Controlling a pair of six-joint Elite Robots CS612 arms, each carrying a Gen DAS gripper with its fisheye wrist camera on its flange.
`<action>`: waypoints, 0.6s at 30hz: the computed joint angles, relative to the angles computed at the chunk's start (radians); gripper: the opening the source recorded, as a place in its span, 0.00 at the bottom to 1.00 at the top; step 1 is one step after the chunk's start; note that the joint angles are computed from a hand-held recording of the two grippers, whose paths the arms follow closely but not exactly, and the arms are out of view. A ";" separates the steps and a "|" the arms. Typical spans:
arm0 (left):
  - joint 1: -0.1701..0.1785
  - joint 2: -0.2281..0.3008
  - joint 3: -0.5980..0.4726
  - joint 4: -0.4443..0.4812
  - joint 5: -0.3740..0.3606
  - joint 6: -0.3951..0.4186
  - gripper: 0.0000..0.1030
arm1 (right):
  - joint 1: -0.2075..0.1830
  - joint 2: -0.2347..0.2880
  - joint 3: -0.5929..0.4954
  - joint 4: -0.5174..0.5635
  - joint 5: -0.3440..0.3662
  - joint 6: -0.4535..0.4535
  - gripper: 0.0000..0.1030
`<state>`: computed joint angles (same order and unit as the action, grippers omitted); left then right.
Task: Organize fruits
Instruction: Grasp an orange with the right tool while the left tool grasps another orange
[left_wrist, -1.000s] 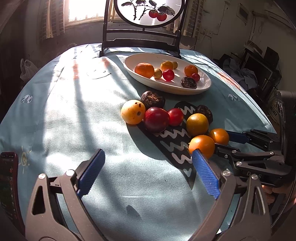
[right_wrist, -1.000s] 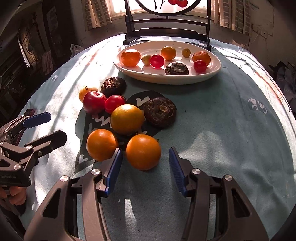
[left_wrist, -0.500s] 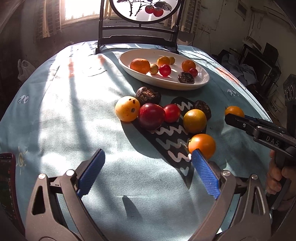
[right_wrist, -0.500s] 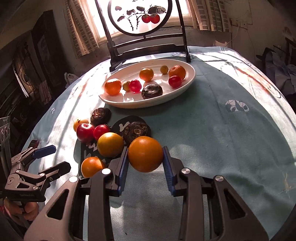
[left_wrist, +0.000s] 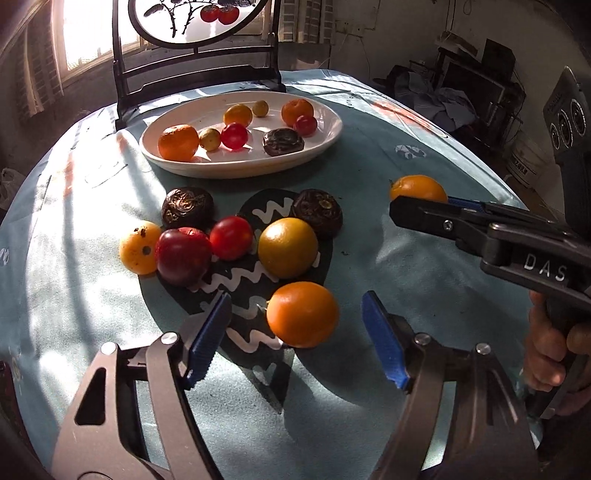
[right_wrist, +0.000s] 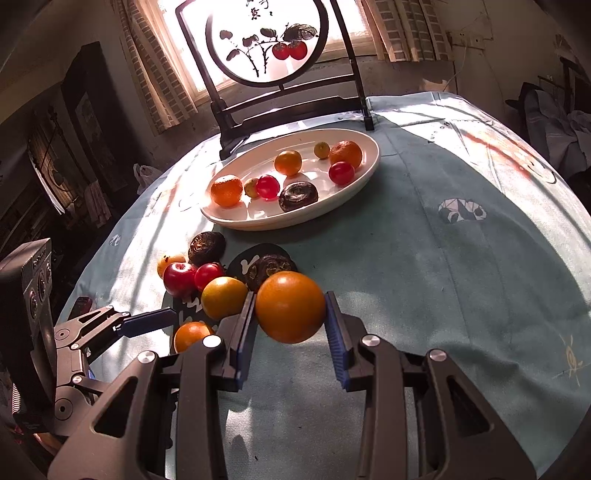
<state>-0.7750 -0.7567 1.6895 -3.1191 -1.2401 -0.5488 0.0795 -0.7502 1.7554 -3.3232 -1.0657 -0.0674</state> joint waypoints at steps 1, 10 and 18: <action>0.000 0.001 -0.003 0.008 -0.002 -0.001 0.68 | 0.000 0.000 0.001 -0.003 0.002 0.001 0.35; 0.000 0.011 -0.027 0.071 -0.003 -0.006 0.40 | -0.006 -0.002 0.005 -0.012 0.018 0.011 0.35; -0.004 0.000 -0.013 0.066 0.009 -0.043 0.40 | -0.005 0.001 0.000 0.002 0.010 0.013 0.35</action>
